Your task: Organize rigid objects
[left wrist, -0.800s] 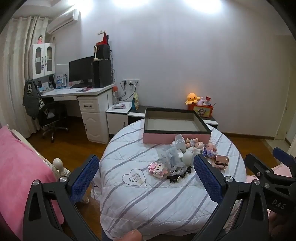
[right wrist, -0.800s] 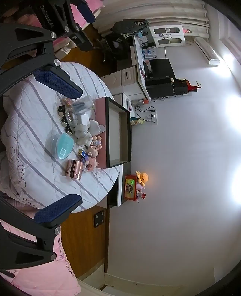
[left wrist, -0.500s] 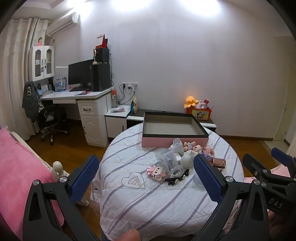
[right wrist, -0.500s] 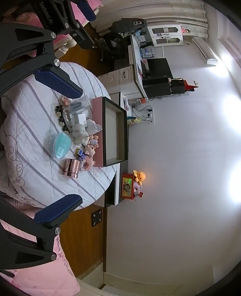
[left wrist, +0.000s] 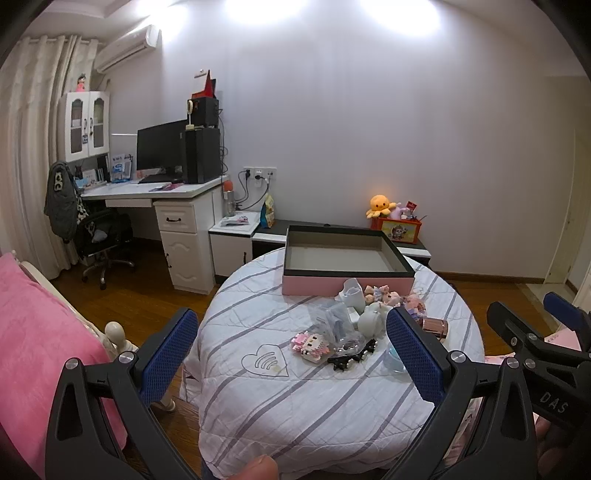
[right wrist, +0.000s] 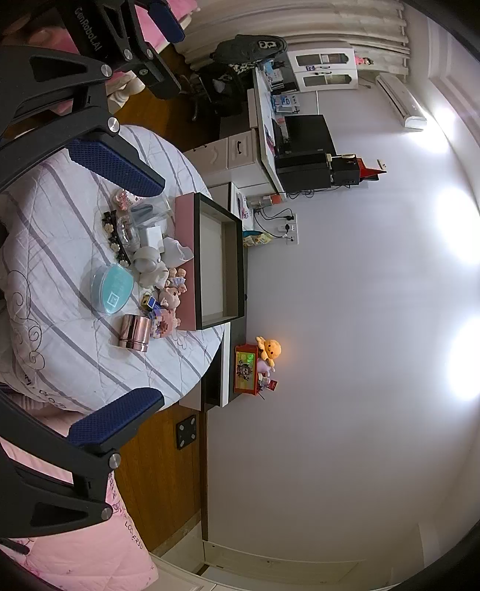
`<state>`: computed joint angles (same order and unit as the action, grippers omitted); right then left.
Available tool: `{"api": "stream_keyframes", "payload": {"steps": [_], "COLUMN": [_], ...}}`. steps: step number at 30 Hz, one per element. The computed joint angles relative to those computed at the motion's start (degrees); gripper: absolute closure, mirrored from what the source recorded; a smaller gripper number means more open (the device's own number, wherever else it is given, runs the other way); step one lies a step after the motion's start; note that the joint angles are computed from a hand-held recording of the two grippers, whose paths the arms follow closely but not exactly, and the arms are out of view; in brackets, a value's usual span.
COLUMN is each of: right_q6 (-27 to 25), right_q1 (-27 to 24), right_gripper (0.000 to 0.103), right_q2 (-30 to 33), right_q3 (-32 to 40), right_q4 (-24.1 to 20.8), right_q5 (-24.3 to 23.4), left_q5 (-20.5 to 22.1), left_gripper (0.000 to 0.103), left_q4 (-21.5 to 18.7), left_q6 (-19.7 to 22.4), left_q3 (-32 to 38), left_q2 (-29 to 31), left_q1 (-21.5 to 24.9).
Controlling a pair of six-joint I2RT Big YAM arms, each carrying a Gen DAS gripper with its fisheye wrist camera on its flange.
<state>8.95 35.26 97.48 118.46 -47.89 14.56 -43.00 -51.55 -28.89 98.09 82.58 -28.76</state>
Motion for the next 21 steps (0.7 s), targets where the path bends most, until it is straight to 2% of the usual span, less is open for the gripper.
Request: {"api": "stream_keyframes", "payload": {"steps": [6,21], "right_q6": [0.02,0.70], "right_q1": [0.47,0.27], "right_gripper": [0.000,0.000], "right_q2": [-1.05,-1.39], "right_q3": [-2.23,-2.25], "right_q4": [1.64,1.60], "right_q5": [0.76,1.13], "left_q5": [-0.01,-0.38], "left_gripper": [0.000,0.000], "left_q4": [0.18,0.41], "left_q6": [0.00,-0.18], "left_q3": [-0.03,0.03], "left_q2": [0.14,0.37], "left_q1": [-0.24,-0.92]}}
